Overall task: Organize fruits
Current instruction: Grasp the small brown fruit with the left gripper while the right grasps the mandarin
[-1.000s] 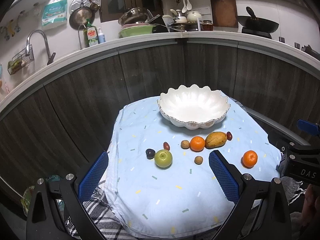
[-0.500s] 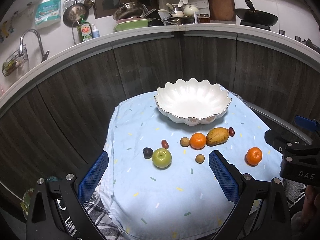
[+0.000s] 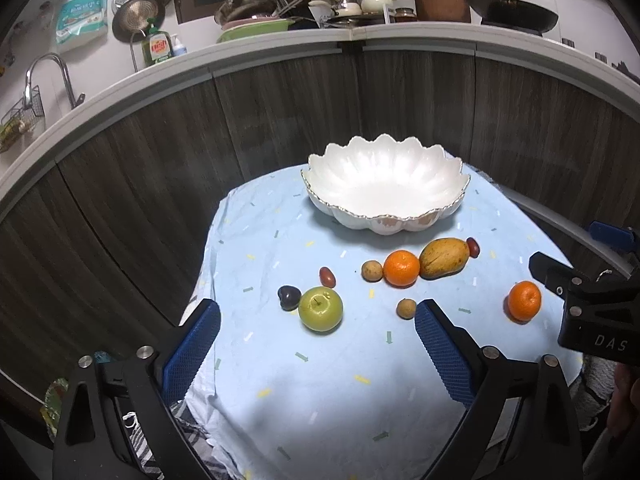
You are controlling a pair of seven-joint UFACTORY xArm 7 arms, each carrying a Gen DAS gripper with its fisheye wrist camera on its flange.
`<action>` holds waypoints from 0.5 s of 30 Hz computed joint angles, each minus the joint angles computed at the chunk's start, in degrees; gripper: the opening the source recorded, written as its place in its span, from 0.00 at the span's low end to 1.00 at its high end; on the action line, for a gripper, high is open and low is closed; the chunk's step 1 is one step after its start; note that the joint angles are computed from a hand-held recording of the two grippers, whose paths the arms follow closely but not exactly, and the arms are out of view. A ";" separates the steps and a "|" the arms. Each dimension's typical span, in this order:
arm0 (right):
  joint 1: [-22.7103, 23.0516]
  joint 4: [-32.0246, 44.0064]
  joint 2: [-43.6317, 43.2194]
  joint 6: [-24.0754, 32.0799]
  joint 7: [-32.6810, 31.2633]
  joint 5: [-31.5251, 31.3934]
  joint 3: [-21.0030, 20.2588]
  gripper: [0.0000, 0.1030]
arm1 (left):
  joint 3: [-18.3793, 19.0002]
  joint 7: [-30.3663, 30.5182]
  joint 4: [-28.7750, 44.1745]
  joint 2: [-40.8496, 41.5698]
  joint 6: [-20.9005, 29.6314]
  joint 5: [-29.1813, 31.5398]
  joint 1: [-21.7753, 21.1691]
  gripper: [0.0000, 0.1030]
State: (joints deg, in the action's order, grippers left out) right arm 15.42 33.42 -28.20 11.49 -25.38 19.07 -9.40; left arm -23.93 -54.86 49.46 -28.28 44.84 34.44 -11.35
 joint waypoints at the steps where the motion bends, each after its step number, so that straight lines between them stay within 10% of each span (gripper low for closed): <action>1: -0.53 0.10 0.59 -0.14 0.46 -0.23 0.39 0.98 | 0.01 -0.06 0.03 0.58 -0.17 0.09 0.15 0.94; 15: -3.96 2.25 9.49 -2.28 4.96 -0.80 2.84 0.92 | 2.15 -3.95 0.69 8.95 -3.73 4.34 -0.21 0.87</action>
